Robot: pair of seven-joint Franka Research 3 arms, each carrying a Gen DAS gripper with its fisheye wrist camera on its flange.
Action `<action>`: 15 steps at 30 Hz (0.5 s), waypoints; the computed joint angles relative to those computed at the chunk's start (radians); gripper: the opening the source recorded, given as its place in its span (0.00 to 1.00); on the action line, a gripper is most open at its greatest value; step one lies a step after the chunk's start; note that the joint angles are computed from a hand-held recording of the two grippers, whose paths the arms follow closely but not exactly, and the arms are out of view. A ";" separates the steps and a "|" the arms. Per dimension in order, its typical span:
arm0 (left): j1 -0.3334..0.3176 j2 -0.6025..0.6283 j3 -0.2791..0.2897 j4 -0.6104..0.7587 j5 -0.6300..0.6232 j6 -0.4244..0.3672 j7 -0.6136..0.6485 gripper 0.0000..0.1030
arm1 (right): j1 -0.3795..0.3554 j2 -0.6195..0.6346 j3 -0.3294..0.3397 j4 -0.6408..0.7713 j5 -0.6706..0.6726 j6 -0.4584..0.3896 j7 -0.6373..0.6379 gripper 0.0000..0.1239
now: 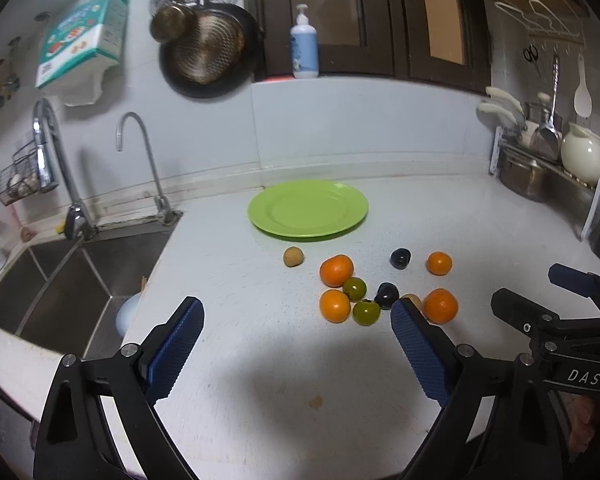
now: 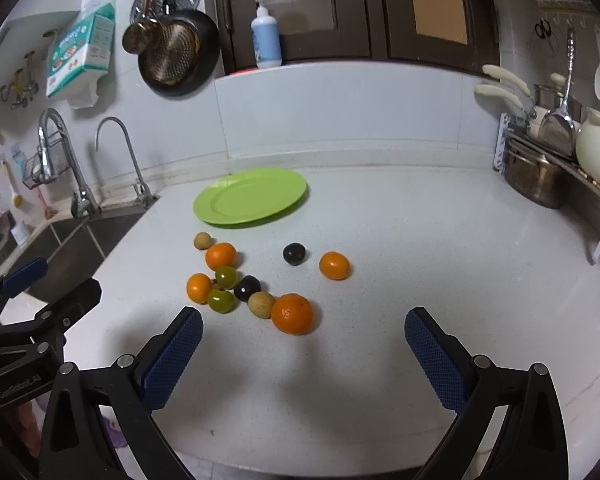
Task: Organize fruits
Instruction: 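Close the left tool on an orange tangerine while the right tool grasps another tangerine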
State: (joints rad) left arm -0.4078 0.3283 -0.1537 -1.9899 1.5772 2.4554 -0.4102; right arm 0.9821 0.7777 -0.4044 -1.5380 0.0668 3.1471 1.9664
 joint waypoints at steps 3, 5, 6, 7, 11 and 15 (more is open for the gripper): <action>0.017 0.035 0.012 0.032 0.012 0.043 0.043 0.88 | -0.020 0.041 0.014 0.069 -0.006 -0.052 0.010 0.81; 0.024 0.057 0.021 0.052 0.019 0.074 0.075 0.86 | -0.038 0.064 0.029 0.110 -0.023 -0.086 0.024 0.79; 0.029 0.074 0.027 0.066 0.025 0.092 0.097 0.85 | -0.047 0.078 0.038 0.134 -0.034 -0.107 0.033 0.79; 0.029 0.084 0.032 0.076 0.028 0.101 0.107 0.83 | -0.059 0.087 0.050 0.151 -0.045 -0.123 0.038 0.77; 0.042 0.142 0.053 0.132 0.020 0.168 0.197 0.78 | -0.106 0.123 0.105 0.221 -0.084 -0.182 0.055 0.74; 0.059 0.189 0.073 0.173 -0.013 0.258 0.284 0.73 | -0.146 0.166 0.152 0.300 -0.125 -0.242 0.070 0.70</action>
